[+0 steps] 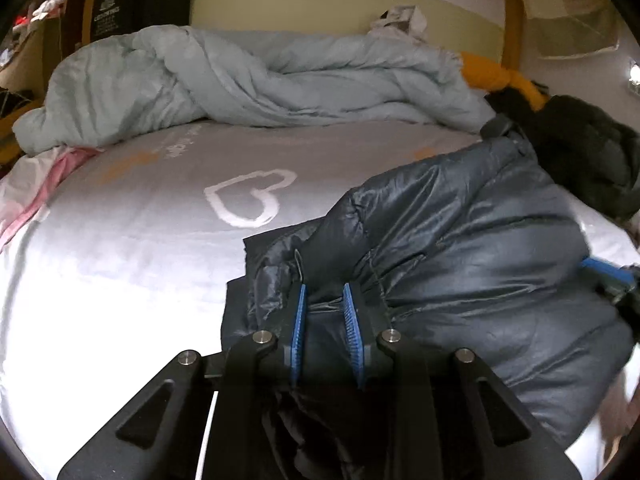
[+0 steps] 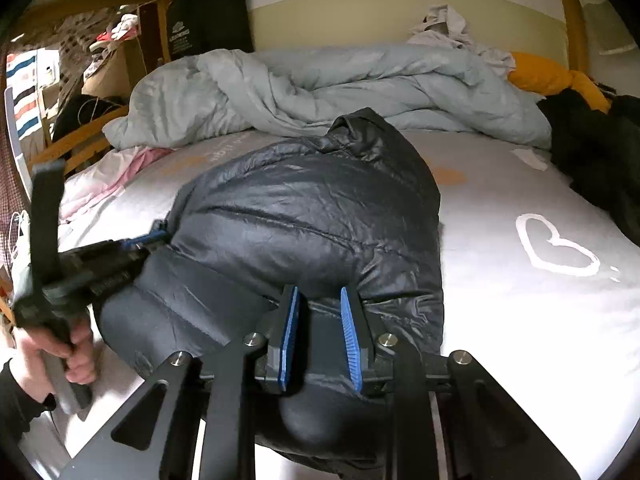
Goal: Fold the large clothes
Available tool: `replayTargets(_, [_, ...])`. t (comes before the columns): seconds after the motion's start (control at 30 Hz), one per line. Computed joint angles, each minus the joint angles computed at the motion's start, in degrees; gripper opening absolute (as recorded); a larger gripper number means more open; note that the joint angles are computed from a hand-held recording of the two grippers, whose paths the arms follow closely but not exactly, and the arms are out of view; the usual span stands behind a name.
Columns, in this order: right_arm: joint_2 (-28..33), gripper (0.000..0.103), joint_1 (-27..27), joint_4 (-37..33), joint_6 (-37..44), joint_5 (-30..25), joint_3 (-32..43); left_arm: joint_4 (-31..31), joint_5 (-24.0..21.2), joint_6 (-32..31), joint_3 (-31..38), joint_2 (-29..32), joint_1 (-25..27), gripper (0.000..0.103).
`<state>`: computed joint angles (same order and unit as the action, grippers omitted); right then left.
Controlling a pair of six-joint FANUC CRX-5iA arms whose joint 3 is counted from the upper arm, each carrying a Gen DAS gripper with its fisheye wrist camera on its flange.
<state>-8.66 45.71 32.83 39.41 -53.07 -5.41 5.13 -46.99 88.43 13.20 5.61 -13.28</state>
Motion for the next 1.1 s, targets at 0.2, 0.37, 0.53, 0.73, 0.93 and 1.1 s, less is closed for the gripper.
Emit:
replayTargets(0.2, [-3.4,0.047,0.2,8.1,-7.8,-0.3,-4.1,12.8,7.4,-6.4,-10.4,-7.5,4.1,0.098])
replayTargets(0.37, [-5.4,0.068,-2.5,4.6,-9.0,0.6,-4.1,18.3,2.9,-7.3,-10.8,-8.2,6.0,0.102])
replayTargets(0.53, [-4.4,0.079,-6.6,-9.4,-3.2,1.3,-0.6,34.0,-6.0,-6.7,-14.5,-4.1,10.8,0.103])
replayTargets(0.73, [-2.6,0.084,-13.4,-27.8,5.0,4.9,2.2,45.3,-9.8,-12.2,-18.2,-2.4,12.3,0.103])
replayTargets(0.93, [-2.6,0.051,-14.7,-33.1,7.5,8.5,2.1,52.4,-10.4,-16.7,-19.4,-1.6,11.6,0.059])
replayTargets(1.1, [-4.7,0.044,-8.6,-14.0,-2.3,8.4,-0.8,53.7,-8.5,-22.3,-15.2,-0.5,9.2,0.047])
